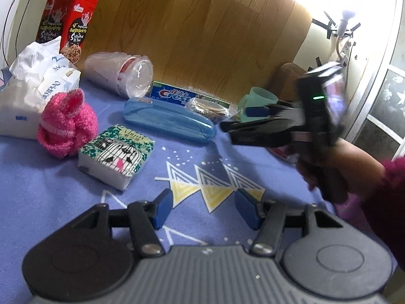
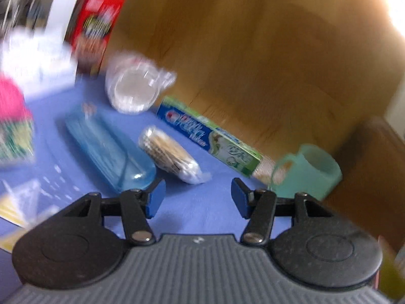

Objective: Organize soft objects
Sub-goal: 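Move the left gripper back over the table while the right gripper reaches toward the cotton-swab pack, then grasp the clear cotton-swab pack with the right gripper and lift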

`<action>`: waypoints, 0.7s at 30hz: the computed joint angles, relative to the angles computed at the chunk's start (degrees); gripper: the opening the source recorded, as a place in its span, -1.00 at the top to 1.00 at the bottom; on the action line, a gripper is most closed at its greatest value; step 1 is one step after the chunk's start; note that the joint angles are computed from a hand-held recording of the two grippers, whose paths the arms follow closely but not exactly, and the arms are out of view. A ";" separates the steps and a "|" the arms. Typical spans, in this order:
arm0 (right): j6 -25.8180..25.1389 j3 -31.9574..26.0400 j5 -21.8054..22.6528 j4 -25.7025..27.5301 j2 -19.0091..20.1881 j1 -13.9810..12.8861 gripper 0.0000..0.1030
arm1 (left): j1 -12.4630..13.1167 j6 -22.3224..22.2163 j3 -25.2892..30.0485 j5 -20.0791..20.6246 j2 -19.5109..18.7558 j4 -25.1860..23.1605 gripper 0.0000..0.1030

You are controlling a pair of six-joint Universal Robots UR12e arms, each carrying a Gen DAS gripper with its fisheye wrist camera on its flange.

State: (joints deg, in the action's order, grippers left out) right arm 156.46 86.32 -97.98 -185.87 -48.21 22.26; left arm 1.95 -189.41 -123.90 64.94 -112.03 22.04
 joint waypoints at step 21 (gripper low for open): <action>22.47 18.64 24.69 -2.73 -13.99 -5.47 0.60 | 0.73 -2.59 -0.06 -1.27 -0.18 0.42 -0.17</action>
